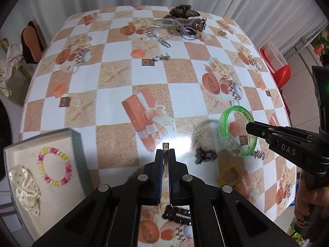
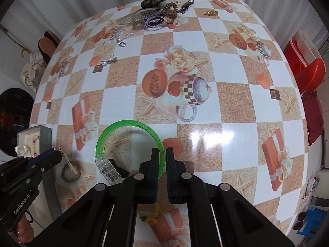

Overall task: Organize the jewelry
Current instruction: 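Carry the green bangle and hair pin with both tools into the white tray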

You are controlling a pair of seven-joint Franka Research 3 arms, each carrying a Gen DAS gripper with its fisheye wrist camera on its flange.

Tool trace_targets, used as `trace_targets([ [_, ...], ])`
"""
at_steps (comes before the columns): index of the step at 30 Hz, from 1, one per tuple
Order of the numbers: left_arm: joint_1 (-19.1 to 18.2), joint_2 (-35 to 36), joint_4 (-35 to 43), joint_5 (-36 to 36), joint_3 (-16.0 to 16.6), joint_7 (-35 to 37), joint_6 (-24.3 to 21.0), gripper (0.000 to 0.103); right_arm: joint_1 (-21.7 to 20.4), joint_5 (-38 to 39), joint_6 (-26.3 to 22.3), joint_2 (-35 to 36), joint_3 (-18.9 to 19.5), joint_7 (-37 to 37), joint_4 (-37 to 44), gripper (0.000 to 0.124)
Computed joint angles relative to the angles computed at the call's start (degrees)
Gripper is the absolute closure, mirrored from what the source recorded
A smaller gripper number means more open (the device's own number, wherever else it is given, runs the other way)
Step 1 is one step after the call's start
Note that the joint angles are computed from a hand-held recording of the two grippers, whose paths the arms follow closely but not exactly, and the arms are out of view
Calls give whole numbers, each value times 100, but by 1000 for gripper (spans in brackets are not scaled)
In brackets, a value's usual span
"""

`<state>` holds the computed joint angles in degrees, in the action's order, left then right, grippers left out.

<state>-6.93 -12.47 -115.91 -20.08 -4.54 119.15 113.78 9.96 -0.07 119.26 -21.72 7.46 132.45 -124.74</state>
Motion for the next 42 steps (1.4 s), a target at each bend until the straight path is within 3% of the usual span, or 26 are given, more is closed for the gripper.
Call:
trace_targets([
  [20, 607, -508, 63, 82, 569, -144, -518, 94, 450, -71, -452, 711, 186, -11, 1343, 117],
  [33, 1289, -640, -230, 534, 940, -355, -554, 94, 1241, 8, -514, 2180, 224, -498, 2924, 117],
  [42, 1597, -513, -541, 831, 986, -509, -376, 94, 1843, 234, -729, 3292, 152, -873, 3938, 117],
])
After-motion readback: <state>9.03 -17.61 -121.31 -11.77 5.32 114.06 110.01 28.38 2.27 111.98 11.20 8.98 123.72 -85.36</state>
